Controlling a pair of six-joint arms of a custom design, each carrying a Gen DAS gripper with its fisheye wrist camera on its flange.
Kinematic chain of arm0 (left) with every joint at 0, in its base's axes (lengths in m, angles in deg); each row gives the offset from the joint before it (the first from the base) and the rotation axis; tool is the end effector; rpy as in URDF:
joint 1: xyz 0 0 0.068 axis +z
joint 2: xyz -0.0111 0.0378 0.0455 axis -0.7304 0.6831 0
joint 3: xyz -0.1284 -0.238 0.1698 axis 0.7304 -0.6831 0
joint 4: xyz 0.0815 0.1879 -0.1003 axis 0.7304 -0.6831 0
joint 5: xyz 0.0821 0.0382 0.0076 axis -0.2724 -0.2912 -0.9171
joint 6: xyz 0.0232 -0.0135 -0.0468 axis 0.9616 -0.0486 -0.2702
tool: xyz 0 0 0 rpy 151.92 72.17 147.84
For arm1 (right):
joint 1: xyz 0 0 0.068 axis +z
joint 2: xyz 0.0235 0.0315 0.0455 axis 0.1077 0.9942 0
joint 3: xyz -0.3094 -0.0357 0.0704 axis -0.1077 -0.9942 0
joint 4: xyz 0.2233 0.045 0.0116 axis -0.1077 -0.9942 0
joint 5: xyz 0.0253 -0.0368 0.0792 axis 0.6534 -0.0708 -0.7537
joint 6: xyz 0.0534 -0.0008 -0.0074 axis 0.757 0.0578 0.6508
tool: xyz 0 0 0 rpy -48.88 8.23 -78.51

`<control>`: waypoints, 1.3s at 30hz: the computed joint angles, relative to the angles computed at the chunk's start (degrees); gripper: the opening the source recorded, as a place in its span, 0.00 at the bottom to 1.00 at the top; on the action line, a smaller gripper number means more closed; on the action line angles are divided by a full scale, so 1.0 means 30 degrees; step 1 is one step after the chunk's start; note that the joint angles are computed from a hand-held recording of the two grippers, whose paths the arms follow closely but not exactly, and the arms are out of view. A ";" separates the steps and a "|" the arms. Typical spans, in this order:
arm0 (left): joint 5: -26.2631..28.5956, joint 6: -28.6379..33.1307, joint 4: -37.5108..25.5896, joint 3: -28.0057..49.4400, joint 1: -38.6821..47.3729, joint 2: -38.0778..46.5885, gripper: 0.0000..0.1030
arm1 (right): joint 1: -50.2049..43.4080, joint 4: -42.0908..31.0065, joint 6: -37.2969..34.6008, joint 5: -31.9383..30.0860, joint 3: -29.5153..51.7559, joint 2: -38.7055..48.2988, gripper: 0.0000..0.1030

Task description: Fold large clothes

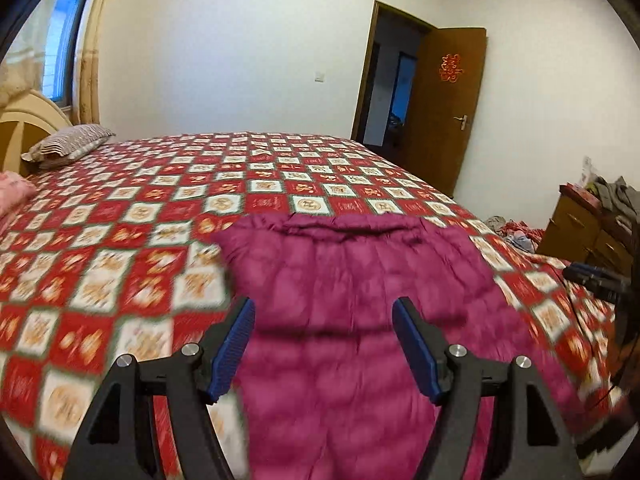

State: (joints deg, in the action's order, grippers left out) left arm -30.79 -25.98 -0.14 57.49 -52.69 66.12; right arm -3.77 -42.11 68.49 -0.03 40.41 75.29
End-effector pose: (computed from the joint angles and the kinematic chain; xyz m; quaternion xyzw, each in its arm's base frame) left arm 0.3338 -0.0438 0.2355 0.1158 0.8617 -0.1485 0.4712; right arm 0.2808 -0.0443 0.2465 0.0165 0.8889 0.0078 0.4578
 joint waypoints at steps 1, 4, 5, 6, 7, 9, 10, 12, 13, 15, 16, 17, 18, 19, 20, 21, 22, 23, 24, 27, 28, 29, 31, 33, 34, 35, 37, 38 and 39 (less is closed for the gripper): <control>0.0554 0.0211 0.0448 -0.1335 0.0496 -0.0855 0.69 | -0.0412 -0.0328 -0.0371 -0.0016 -0.0488 -0.0629 0.64; 0.1836 0.0781 0.0775 -0.3561 0.1714 -0.2292 0.70 | -0.1271 -0.0889 -0.1009 -0.0064 -0.1980 -0.2114 0.65; 0.1956 0.0999 0.1024 -0.4409 0.2061 -0.2847 0.70 | -0.1364 -0.0936 -0.1082 -0.0016 -0.2471 -0.2519 0.65; 0.1867 0.1238 0.1270 -0.5235 0.2322 -0.3509 0.70 | -0.1572 -0.1048 -0.1281 -0.0120 -0.2964 -0.2855 0.65; 0.1884 0.1519 0.1559 -0.6003 0.2612 -0.4129 0.70 | -0.1678 -0.1146 -0.1405 -0.0179 -0.3395 -0.3201 0.65; 0.2523 0.2327 0.1915 -0.7338 0.3357 -0.5446 0.70 | -0.1609 -0.1177 -0.1627 -0.0372 -0.4160 -0.3530 0.65; 0.2687 0.2846 0.2169 -0.8005 0.3643 -0.6169 0.70 | -0.1583 -0.1254 -0.1849 -0.0602 -0.4499 -0.3589 0.65; 0.2766 0.3721 0.2305 -0.8928 0.4114 -0.7447 0.70 | -0.1283 -0.1017 -0.2176 -0.0568 -0.5101 -0.3387 0.65; 0.2810 0.4278 0.2078 -0.9234 0.4355 -0.8184 0.70 | -0.1173 -0.0837 -0.2232 -0.0499 -0.5486 -0.3369 0.65; 0.4556 0.5795 0.0511 -0.9318 0.5945 -0.9730 0.70 | -0.1045 -0.0584 -0.2120 -0.0831 -0.6176 -0.3239 0.65; 0.5650 0.6550 -0.0323 -0.9218 0.6793 -1.0416 0.70 | -0.0984 -0.0391 -0.1996 -0.1032 -0.6508 -0.3144 0.65; 0.7378 0.7660 -0.1550 -0.8972 0.8239 -1.1406 0.70 | -0.1023 -0.0183 -0.1954 -0.1161 -0.7087 -0.3399 0.65; 0.8833 0.8553 -0.2558 -0.8732 0.9557 -1.2222 0.70 | -0.1084 0.0022 -0.1969 -0.1329 -0.7409 -0.3341 0.65; 1.0590 0.9476 -0.3498 -0.8447 1.1118 -1.2960 0.70 | -0.1108 0.0183 -0.1963 -0.1391 -0.7798 -0.3483 0.65; 1.2797 1.0407 -0.4447 -0.8028 1.2974 -1.3458 0.70 | -0.1195 0.0293 -0.2019 -0.1515 -0.8121 -0.3605 0.65; 1.5251 1.1068 -0.5227 -0.7563 1.5003 -1.3693 0.71 | -0.1366 0.0415 -0.2123 -0.1731 -0.8391 -0.3647 0.65; 1.6712 1.1525 -0.5821 -0.7261 1.6182 -1.3615 0.80 | -0.1695 0.0508 -0.2320 -0.2099 -0.8664 -0.3645 0.65; 1.8331 1.2119 -0.6744 -0.6808 1.7384 -1.3241 0.85 | -0.1861 0.0560 -0.2439 -0.2344 -0.8833 -0.3635 0.65; 1.9186 1.2442 -0.7407 -0.6525 1.8005 -1.2695 0.92 | -0.1986 0.0765 -0.2535 -0.2558 -0.9094 -0.3599 0.65; 1.7962 1.2397 -0.7587 -0.6781 1.6753 -1.0948 0.93 | -0.2455 0.1557 -0.2613 -0.3130 -0.9557 -0.2924 0.65; 1.6452 1.1498 -0.6440 -0.7344 1.5441 -1.0211 0.93 | -0.2740 0.1656 -0.2582 -0.3632 -0.9588 -0.2521 0.65; 1.5342 1.0972 -0.5755 -0.7743 1.4465 -0.9604 0.93 | -0.2994 0.1720 -0.2581 -0.4081 -0.9556 -0.2074 0.65; 1.2818 0.9482 -0.3419 -0.8927 1.1776 -0.7672 0.93 | -0.3189 0.2246 -0.2608 -0.4539 -0.9728 -0.1003 0.65; 1.1014 0.8100 -0.0866 -1.0103 0.9766 -0.6283 0.93 | -0.2979 0.3036 -0.2642 -0.4129 -1.0057 -0.0311 0.65; 0.9546 0.7430 0.0641 -1.0677 0.8308 -0.5314 0.93 | -0.2722 0.3546 -0.2687 -0.3776 -1.0315 -0.0248 0.66; 0.8546 0.7300 0.1492 -1.1270 0.7405 -0.4926 0.93 | -0.2553 0.3704 -0.2845 -0.3550 -1.0416 -0.0287 0.68; 0.6642 0.7148 0.3387 -1.2076 0.5830 -0.3531 0.93 | -0.2181 0.3839 -0.2965 -0.3137 -1.0521 -0.0226 0.68; 0.6536 0.7079 0.3801 -1.2362 0.5695 -0.3163 0.93 | -0.2250 0.3844 -0.3119 -0.3188 -1.0514 -0.0163 0.68; 0.6740 0.6957 0.3754 -1.2383 0.5659 -0.2732 0.93 | -0.2246 0.3768 -0.3215 -0.3310 -1.0508 -0.0134 0.68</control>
State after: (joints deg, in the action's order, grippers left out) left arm -10.58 -5.11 11.12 20.35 -35.71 57.92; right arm -10.51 -30.80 58.85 -9.96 8.88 74.88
